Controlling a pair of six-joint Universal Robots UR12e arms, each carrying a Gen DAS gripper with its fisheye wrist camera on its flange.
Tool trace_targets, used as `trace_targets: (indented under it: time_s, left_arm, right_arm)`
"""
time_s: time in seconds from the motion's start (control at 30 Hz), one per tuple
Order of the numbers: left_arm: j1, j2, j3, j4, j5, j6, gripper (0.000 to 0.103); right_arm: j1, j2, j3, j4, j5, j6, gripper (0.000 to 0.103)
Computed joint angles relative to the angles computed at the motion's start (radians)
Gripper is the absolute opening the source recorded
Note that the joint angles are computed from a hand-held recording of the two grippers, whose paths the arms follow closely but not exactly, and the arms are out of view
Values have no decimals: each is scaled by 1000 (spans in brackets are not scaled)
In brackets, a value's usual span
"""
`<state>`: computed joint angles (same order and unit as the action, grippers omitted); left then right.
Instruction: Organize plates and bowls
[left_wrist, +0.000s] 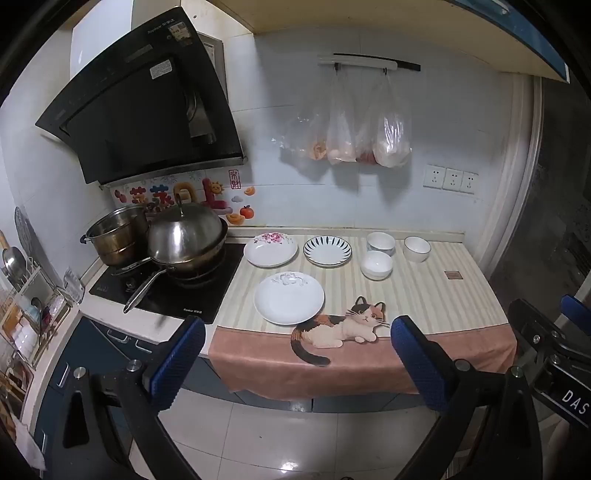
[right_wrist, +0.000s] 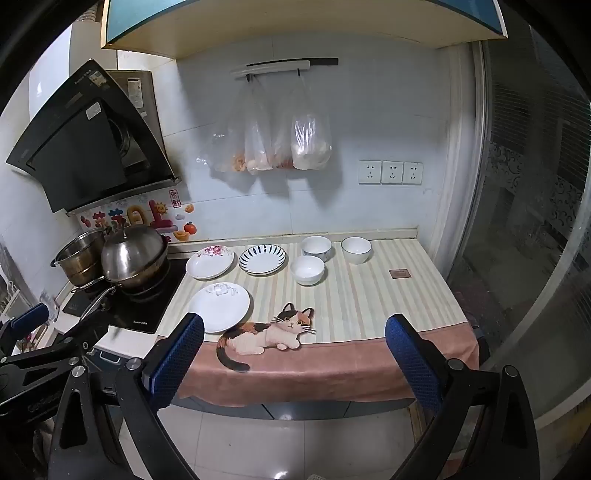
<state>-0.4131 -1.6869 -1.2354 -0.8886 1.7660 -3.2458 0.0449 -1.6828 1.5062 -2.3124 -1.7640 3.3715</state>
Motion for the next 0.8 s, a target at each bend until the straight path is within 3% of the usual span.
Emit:
trace_targets:
  time_s: [0.8]
  left_arm:
    - [0,-2,5,-15,-4,-8,103]
  right_arm:
    - [-3,19,-7,2,-7,6,101]
